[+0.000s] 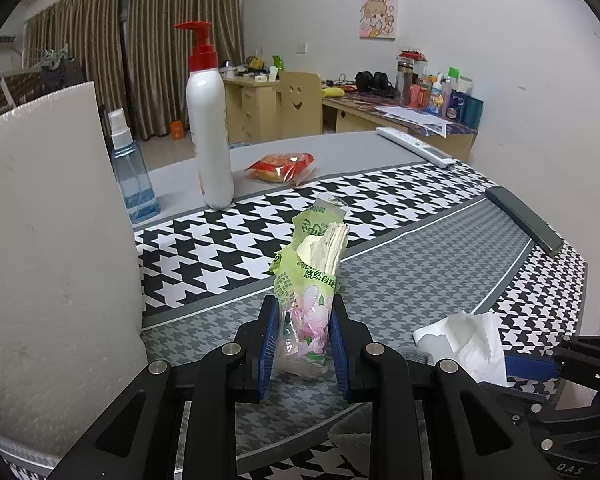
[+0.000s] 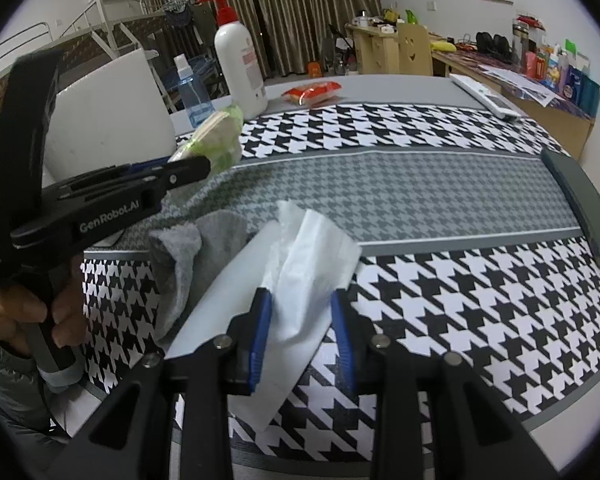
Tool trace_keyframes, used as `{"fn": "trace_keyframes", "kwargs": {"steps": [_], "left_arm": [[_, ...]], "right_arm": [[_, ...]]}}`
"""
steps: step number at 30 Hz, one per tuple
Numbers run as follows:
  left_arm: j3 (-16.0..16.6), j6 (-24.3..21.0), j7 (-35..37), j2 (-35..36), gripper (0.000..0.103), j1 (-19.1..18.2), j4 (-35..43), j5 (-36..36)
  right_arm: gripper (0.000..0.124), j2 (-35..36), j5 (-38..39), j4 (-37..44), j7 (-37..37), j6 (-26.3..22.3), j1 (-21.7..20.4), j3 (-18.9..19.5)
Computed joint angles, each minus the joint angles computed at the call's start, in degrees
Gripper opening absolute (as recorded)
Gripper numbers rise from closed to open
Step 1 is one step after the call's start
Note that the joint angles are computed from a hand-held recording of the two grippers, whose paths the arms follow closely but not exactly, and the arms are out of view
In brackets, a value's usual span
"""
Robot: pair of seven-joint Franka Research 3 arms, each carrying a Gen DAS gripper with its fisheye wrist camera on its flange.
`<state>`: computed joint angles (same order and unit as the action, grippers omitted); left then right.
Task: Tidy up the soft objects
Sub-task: 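Close the right gripper on the white tissue while the left gripper lifts the snack packet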
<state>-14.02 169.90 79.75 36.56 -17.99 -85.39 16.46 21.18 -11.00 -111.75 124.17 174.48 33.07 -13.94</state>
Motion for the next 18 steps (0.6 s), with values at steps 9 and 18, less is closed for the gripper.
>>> {"fn": "trace_keyframes", "kwargs": {"steps": [9,18], "left_arm": [[-0.2,2.4,0.3,-1.0,0.025,0.2,-1.8,0.2],[-0.3,2.8,0.5,-1.4,0.02,0.3,-2.4,0.2]], "right_arm": [[0.013,0.8,-5.4,2.3,4.2,-3.6,1.0,-0.8],[0.006,-1.1,-4.3,0.0,4.8,0.2,1.3,-1.9]]}}
